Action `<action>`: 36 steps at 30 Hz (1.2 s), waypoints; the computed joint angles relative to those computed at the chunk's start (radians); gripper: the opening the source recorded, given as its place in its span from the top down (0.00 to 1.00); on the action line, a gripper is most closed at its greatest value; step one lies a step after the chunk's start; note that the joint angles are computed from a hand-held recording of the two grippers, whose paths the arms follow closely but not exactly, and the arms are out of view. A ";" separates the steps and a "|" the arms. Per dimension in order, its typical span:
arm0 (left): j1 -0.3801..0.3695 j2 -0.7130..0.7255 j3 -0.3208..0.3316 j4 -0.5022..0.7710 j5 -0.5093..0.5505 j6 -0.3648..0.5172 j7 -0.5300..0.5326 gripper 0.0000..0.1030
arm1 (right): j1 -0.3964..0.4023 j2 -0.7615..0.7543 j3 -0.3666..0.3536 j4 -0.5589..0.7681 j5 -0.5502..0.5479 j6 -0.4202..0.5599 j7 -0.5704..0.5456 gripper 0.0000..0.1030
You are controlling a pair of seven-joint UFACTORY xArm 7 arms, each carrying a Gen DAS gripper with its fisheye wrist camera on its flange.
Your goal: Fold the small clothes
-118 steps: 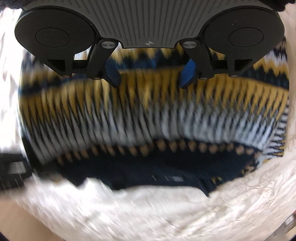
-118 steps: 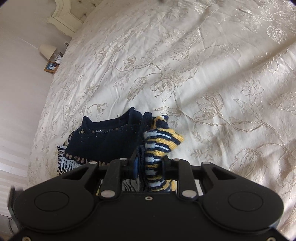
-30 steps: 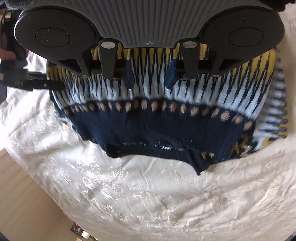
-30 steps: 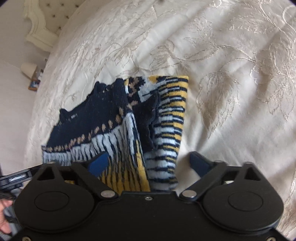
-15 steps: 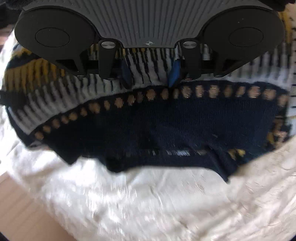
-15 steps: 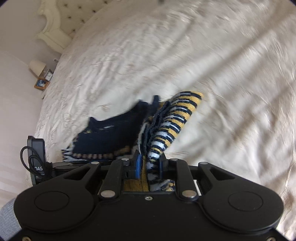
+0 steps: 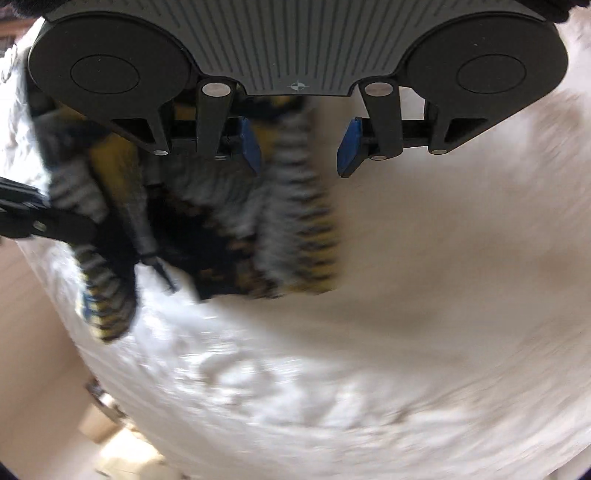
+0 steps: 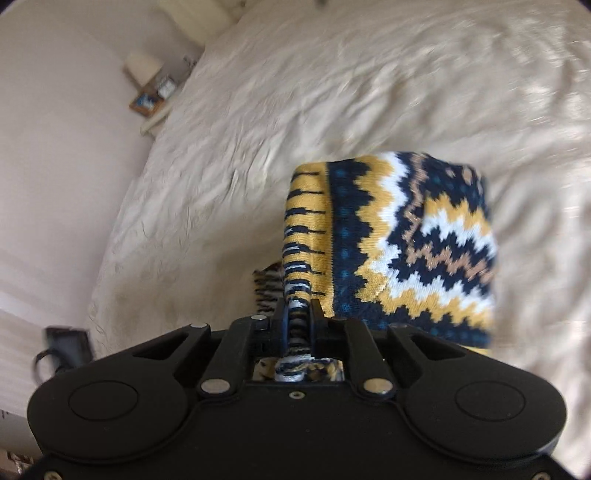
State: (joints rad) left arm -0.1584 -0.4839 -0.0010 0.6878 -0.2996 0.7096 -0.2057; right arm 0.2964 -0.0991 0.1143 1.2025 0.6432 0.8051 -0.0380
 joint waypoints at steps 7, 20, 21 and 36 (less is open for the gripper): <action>0.058 -0.084 0.043 -0.054 0.012 0.043 -0.010 0.57 | 0.059 0.148 0.071 0.041 -0.131 -0.054 0.098 0.83; -0.059 0.035 0.120 0.052 -0.243 -0.014 0.167 0.47 | 0.064 -0.071 0.051 -0.138 -0.145 -0.116 -0.136 0.36; -0.072 0.064 0.127 0.077 -0.279 -0.007 0.199 0.47 | 0.066 -0.089 0.053 -0.149 -0.185 -0.105 -0.127 0.36; 0.013 0.379 0.007 0.364 -0.334 0.185 0.397 0.37 | 0.173 -0.214 0.164 -0.343 -0.557 -0.228 0.017 0.28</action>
State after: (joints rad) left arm -0.1453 -0.1045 0.0063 1.0515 -0.6335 0.8949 0.1914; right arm 0.4690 -0.3127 0.2782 0.8592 0.0857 0.5771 -0.0207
